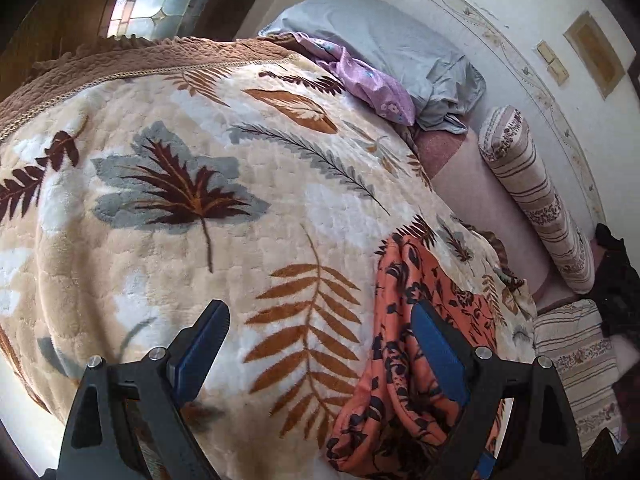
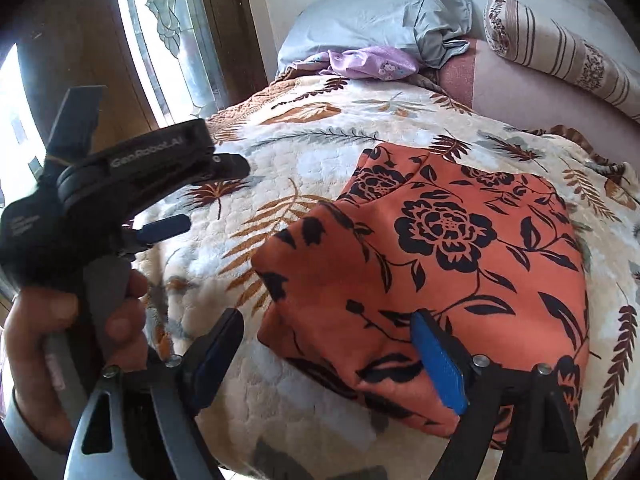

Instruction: Fold small clothes

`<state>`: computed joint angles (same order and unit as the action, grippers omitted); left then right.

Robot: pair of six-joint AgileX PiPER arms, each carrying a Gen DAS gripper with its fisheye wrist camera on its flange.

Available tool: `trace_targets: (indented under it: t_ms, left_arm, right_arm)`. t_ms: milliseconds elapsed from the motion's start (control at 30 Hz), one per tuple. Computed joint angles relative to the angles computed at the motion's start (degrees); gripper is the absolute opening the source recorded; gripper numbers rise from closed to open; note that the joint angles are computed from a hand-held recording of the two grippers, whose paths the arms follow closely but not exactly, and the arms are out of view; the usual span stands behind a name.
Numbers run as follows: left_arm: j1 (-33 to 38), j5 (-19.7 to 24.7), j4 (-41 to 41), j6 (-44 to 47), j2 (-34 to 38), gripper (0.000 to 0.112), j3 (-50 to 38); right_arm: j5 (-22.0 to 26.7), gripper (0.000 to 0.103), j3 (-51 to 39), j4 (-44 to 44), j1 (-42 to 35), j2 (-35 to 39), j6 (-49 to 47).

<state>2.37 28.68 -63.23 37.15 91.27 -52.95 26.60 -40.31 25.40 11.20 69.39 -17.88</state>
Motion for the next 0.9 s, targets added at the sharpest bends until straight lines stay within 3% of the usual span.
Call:
trace_targets:
  t_ms: [67,167,300,467,567,633,733,800,900]
  left_arm:
    - [-1.0,4.5,1.0,0.0,2.0,0.092,-3.1]
    - [-3.5,9.7,8.5,-6.9,7.4,0.092,-10.9]
    - [-6.1,15.5,15.1,-13.5,13.3,0.092,-20.4]
    - [-9.9,19.3,29.3,-25.6,22.0,0.09,-33.6]
    - [-11.0,23.4,32.1,-27.8,27.0,0.072,-41.6]
    - [-11.9,25.5,33.8,-28.7,30.3,0.048,-46.3]
    - [-12.5,26.9,34.4,-29.0,32.9,0.023,-50.3]
    - [-14.2,23.6,36.8,-28.3,30.6,0.016,-49.0]
    - [-14.9,18.7,29.7,-16.7,24.5,0.014,-43.8]
  right_arm:
    - [2.6,0.087,2.8,10.7,-6.3,-4.1,-10.1]
    - [10.8,0.087,5.2,24.0,-20.6,-8.6,-23.8]
    - [24.9,0.087,2.8,34.9,-39.0,-5.2,-33.9]
    - [29.7,0.087,2.8,36.6,-42.1,4.0,-38.0]
    - [28.7,0.087,7.2,38.1,-42.7,4.7,-42.7]
    - [29.1,0.087,9.0,40.5,-44.1,5.1,-46.6]
    - [29.5,0.087,9.1,41.0,-44.3,5.9,-48.5]
    - [30.1,0.087,9.5,41.4,-45.0,6.4,-49.7]
    - [29.7,0.087,10.6,43.0,-45.2,7.1,-52.2]
